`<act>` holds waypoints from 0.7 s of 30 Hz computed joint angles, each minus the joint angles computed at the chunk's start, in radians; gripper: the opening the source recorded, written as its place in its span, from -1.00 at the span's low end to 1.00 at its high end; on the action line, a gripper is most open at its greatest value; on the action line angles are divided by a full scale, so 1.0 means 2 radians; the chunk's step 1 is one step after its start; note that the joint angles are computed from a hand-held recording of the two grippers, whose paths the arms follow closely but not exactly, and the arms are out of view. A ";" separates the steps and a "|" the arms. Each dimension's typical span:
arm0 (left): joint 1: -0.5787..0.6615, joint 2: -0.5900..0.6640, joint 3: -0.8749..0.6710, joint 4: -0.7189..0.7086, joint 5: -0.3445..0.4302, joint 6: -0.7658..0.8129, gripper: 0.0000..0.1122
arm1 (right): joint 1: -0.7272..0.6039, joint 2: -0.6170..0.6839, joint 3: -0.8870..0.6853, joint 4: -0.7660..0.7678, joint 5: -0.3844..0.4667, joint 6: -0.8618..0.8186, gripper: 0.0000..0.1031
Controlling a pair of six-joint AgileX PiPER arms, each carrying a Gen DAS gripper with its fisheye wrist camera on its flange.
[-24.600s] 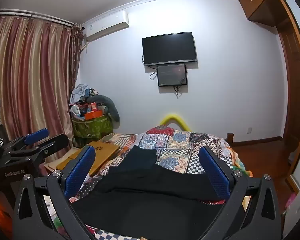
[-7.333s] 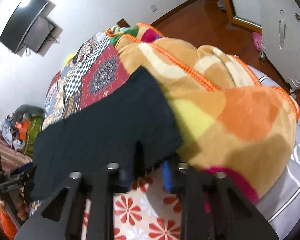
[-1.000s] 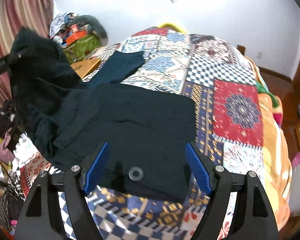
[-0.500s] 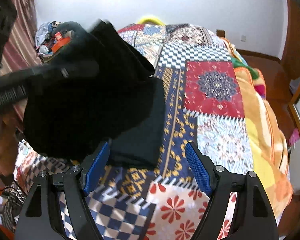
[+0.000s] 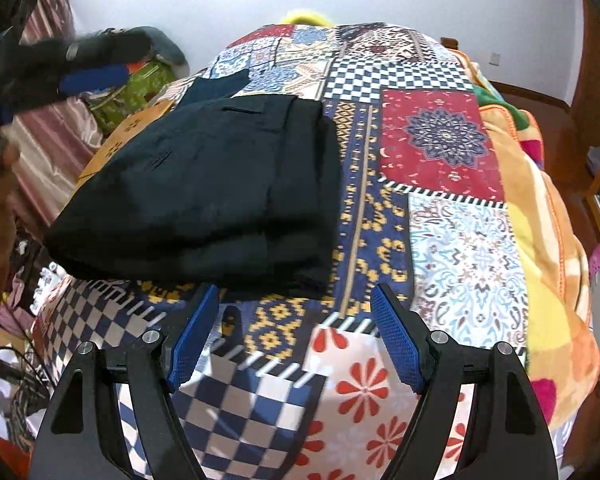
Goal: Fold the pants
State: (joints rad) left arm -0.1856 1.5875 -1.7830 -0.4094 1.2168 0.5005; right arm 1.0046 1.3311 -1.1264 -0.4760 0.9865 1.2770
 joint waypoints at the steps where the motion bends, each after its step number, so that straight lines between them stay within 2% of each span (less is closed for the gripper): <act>1: 0.002 0.007 -0.010 0.018 -0.009 -0.007 0.62 | -0.002 0.003 -0.002 0.003 -0.005 -0.005 0.47; 4: 0.002 0.047 -0.040 0.089 -0.049 -0.014 0.67 | -0.006 0.015 -0.009 0.016 -0.022 -0.020 0.47; 6: -0.005 0.090 -0.071 0.150 -0.058 -0.029 0.67 | -0.010 0.026 -0.016 0.024 -0.026 -0.030 0.47; 8: -0.007 0.149 -0.119 0.203 -0.043 -0.065 0.67 | -0.012 0.036 -0.023 0.026 -0.025 -0.036 0.47; 10: 0.001 0.191 -0.149 0.213 -0.027 -0.074 0.67 | -0.018 0.041 -0.028 0.033 -0.029 -0.046 0.47; 13: 0.009 0.226 -0.147 0.228 -0.021 -0.072 0.68 | -0.027 0.045 -0.032 0.040 -0.028 -0.061 0.47; 16: 0.034 0.201 -0.077 0.193 -0.063 -0.034 0.69 | -0.034 0.045 -0.034 0.035 -0.018 -0.068 0.47; 21: 0.075 0.145 -0.002 0.171 -0.071 -0.002 0.69 | -0.050 0.044 -0.034 0.023 0.001 -0.062 0.47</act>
State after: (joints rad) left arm -0.0365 1.8784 -1.7875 -0.0670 1.0752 0.4964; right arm 0.9047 1.4190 -1.1944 -0.4310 0.9890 1.1540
